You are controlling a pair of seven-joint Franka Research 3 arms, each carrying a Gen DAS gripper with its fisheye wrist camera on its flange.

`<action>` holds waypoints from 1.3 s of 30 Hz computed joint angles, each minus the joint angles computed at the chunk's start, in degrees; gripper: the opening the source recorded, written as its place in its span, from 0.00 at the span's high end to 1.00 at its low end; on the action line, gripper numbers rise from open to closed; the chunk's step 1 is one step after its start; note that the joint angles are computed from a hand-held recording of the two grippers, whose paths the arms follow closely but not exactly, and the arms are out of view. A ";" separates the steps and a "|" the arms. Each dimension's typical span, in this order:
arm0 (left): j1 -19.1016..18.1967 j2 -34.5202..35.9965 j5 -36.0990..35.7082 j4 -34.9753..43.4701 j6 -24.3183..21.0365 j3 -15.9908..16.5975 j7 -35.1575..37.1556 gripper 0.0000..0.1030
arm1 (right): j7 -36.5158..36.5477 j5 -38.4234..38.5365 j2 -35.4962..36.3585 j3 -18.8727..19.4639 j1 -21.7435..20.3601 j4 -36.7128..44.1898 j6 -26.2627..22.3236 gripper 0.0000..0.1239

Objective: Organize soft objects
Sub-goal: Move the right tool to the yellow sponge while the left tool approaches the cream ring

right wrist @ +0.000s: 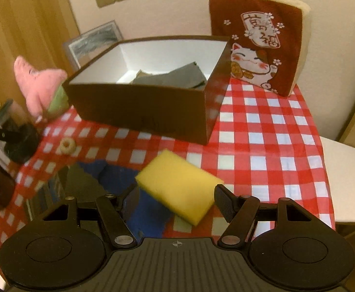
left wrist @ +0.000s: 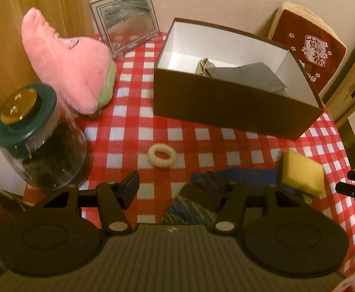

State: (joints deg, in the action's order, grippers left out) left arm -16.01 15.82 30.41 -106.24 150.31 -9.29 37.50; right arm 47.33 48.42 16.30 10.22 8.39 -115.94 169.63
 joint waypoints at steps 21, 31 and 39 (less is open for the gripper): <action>-1.01 2.33 -1.06 1.08 -2.40 -0.42 -0.30 0.45 | -6.87 -8.96 6.28 -0.18 -0.53 4.83 -2.36 0.32; -1.32 4.88 -2.43 3.25 -3.49 -0.41 1.58 0.45 | -4.84 -18.82 12.03 -2.17 0.64 11.89 -7.17 0.32; -1.43 6.44 -3.42 4.28 -3.44 -0.28 3.26 0.45 | -8.97 -23.03 17.81 -1.48 0.03 19.82 -12.29 0.32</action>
State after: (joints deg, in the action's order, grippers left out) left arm -17.44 22.27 26.99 -101.95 146.87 -9.57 40.76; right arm 38.36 25.39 34.11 8.74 8.42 -96.12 157.34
